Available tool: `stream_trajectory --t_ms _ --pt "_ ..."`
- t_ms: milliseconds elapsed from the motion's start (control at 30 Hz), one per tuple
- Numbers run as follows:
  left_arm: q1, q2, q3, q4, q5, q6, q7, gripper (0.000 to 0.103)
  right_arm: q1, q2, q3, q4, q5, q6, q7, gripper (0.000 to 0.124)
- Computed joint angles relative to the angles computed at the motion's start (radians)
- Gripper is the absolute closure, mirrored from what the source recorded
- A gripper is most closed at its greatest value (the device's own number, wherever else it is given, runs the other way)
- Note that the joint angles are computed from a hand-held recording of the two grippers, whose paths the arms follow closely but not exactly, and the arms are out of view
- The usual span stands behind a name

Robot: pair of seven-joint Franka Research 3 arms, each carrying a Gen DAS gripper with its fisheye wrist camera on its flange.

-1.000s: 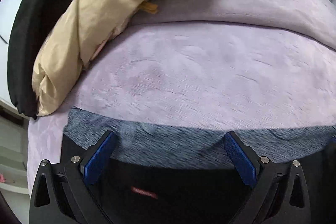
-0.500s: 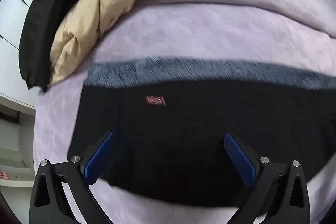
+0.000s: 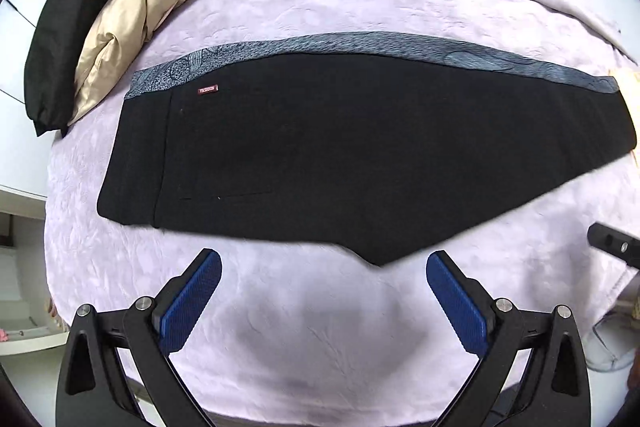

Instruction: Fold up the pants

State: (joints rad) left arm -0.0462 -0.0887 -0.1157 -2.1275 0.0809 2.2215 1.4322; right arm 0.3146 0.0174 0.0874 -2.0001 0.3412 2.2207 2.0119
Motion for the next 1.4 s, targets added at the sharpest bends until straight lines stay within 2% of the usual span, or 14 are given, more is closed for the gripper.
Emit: stream_trajectory --t_ms 133,200,300,433,533,1067,1400 --pt "-0.010 -0.021 -0.004 0.013 -0.035 -0.034 0.014 0.000 0.008 -0.054 0.009 -0.040 -0.026 0.003 0.046 0.042" --pt "-0.015 -0.026 -0.007 0.019 -0.033 -0.039 0.020 0.000 0.012 -0.087 0.019 -0.064 -0.094 0.018 0.095 0.037" --pt "-0.025 -0.032 -0.010 0.029 -0.041 -0.044 0.041 0.000 0.018 -0.109 0.033 -0.062 -0.183 0.005 0.150 0.036" --pt "-0.035 -0.034 -0.012 0.046 -0.043 -0.033 0.066 0.000 0.020 -0.115 0.028 -0.047 -0.144 -0.052 0.157 0.036" --pt "-0.035 -0.035 -0.010 0.055 -0.048 -0.014 0.073 0.000 0.016 -0.106 0.031 -0.014 -0.203 -0.093 0.195 0.036" --pt "-0.025 -0.039 0.000 0.060 -0.073 0.037 0.085 0.000 0.019 -0.089 0.032 0.046 -0.268 -0.135 0.239 0.036" --pt "-0.024 -0.028 -0.002 0.075 -0.070 0.012 0.075 0.000 0.023 -0.088 0.031 0.051 -0.275 -0.134 0.240 0.036"
